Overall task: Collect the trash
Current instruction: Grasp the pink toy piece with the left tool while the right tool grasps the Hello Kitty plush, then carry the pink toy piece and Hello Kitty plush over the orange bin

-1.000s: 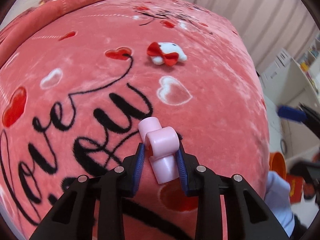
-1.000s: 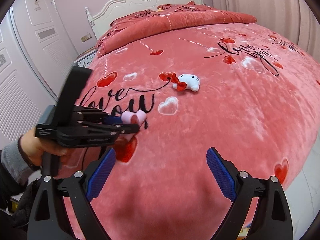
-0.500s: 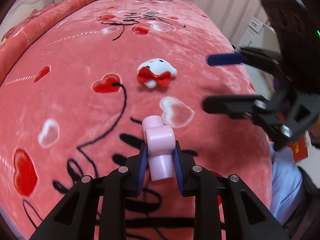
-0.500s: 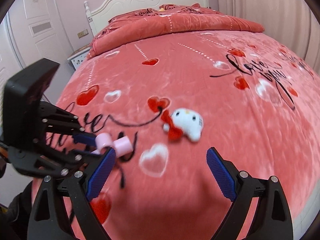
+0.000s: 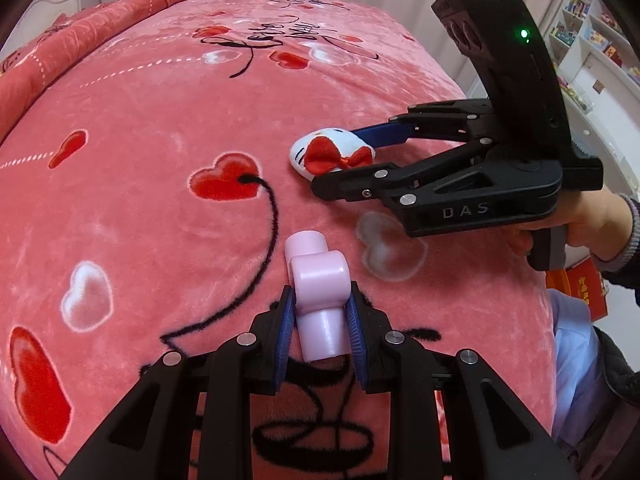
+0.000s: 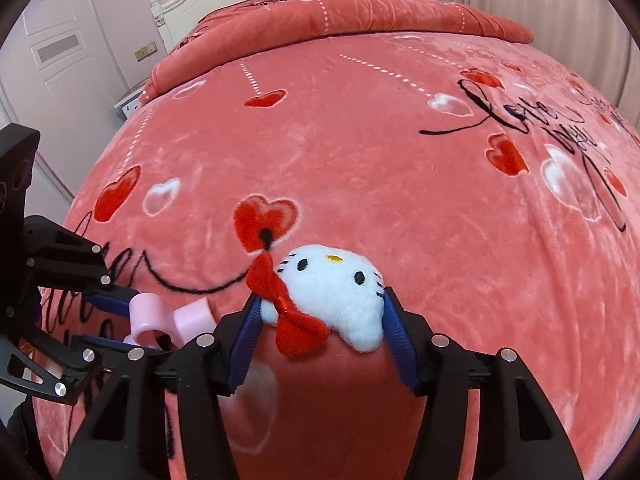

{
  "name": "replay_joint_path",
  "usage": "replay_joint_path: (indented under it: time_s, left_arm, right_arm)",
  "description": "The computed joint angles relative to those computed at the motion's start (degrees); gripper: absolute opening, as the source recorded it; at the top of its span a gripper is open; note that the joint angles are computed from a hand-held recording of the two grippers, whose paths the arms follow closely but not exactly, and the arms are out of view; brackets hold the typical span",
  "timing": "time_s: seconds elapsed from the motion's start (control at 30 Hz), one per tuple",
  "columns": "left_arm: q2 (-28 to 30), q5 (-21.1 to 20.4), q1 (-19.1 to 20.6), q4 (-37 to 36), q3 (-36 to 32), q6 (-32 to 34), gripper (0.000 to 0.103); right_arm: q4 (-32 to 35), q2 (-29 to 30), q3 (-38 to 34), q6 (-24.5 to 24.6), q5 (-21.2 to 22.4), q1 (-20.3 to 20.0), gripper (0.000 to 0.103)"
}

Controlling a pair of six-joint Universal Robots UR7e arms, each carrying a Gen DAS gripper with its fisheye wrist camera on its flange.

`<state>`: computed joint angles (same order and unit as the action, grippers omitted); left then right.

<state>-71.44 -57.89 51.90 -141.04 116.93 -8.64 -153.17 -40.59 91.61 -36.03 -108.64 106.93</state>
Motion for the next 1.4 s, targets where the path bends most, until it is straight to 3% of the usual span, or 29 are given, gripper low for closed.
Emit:
replay_joint_path:
  time_s: [0.13, 0.33, 0.57, 1.0, 1.2, 1.4]
  left_arm:
    - [-0.01, 0.26, -0.08, 0.00, 0.20, -0.57, 0.027]
    - [-1.64, 1.13, -2.45, 1.83, 1.08, -2.73, 0.027]
    - [-5.14, 1.88, -7.86, 6.14, 3.96, -8.28, 0.027]
    - [-10.10, 0.36, -23.68, 13.46, 10.18, -23.06, 0.027]
    - [-9.54, -1.01, -30.64, 15.33, 11.70, -28.32, 0.027]
    - [-5.06, -3.37, -34.54, 13.31, 10.99, -28.71, 0.027]
  right_arm:
    - [-2.76, -0.38, 1.74, -2.38, -0.84, 0.41, 0.047]
    - [-1.84, -5.08, 5.37, -1.58, 1.10, 1.08, 0.046]
    - [-1.23, -13.69, 13.07, -0.54, 1.64, 2.44, 0.047]
    - [2.39, -38.55, 34.57, 4.57, 2.36, 5.24, 0.047]
    - [6.18, -50.70, 41.69, 6.15, 2.19, 5.86, 0.047]
    - [9.62, -61.98, 45.95, 7.34, 1.79, 3.75, 0.047]
